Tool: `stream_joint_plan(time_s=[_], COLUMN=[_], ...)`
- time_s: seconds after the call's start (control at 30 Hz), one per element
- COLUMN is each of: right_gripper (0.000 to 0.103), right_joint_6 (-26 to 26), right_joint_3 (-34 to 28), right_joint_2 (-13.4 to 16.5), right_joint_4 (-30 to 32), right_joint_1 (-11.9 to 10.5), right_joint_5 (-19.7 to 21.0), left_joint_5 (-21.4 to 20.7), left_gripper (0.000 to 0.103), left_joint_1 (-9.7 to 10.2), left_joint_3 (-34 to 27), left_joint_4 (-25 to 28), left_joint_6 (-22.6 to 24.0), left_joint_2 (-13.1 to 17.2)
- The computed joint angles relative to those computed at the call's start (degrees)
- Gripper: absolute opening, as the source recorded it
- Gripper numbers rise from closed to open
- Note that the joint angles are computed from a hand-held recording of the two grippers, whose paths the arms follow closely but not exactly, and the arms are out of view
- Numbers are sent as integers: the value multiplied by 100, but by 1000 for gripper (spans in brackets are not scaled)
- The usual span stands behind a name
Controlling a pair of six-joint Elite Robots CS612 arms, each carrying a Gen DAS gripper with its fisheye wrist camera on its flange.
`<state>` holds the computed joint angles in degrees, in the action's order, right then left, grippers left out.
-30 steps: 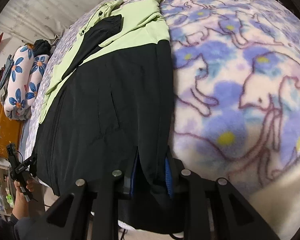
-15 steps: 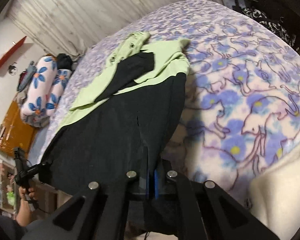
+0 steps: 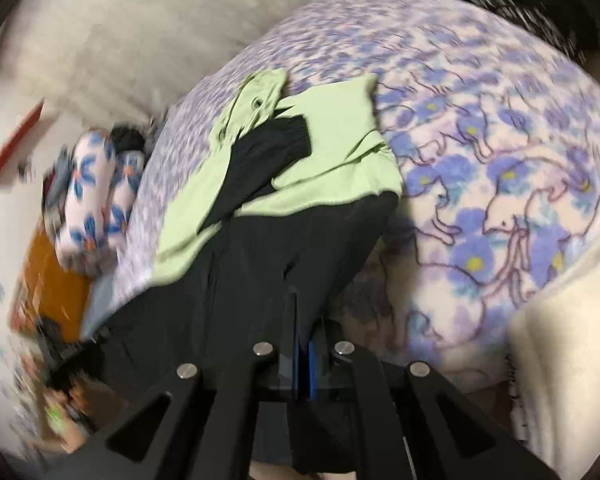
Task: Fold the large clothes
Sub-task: 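Lift the black hem with both tools and fold it toward the hood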
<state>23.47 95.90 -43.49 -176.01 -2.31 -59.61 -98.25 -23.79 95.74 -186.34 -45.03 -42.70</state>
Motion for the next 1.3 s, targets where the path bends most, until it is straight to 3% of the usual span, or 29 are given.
stream_joint_plan(time_s=[0.13,0.27,0.37,0.4,0.43,0.47,0.5,0.53,0.63,0.77,0.9,1.1,1.3], right_gripper=[3,3,8,11,29,51,58,63,66,66,66,66,66], right_joint_6=[822,1549,1621,1548,1448,1363,1320,1219,978,774,449,-347,-725], right_joint_3=[-491,-1387,-2246,-2595,-2992,-3362,-3547,-3851,-4380,-4714,-4916,-5337,-6179], right_joint_2=[217,616,983,1127,1293,1467,1566,1735,2084,2305,2443,2689,3155], right_joint_4=[-309,-526,-89,262,714,1084,1216,1372,1572,1916,2221,2648,3229], right_joint_1=[-38,-30,-1,18,42,74,89,137,156,174,196,230,241], right_joint_5=[78,-10,-120,-177,-235,-311,-360,-526,-448,-473,-751,-1455,-1756], left_joint_5=[-1,80,228,129,56,-10,-10,0,-206,243,473,1140,1299], left_gripper=[3,4,13,31,58,70,89,95,96,96,96,96,94], left_joint_1=[161,328,442,501,543,583,614,640,723,697,668,602,605], left_joint_3=[-718,-1745,-2589,-2929,-3173,-3453,-3741,-3942,-4531,-5176,-5403,-5915,-6623], left_joint_4=[123,597,1029,1178,1300,1443,1570,1649,1881,2970,3499,4361,4768], left_joint_6=[3,-5,-143,-232,-301,-429,-544,-568,-531,-141,409,1379,1833], left_joint_2=[284,702,1090,1269,1396,1547,1706,1822,2176,2492,2661,2964,3342])
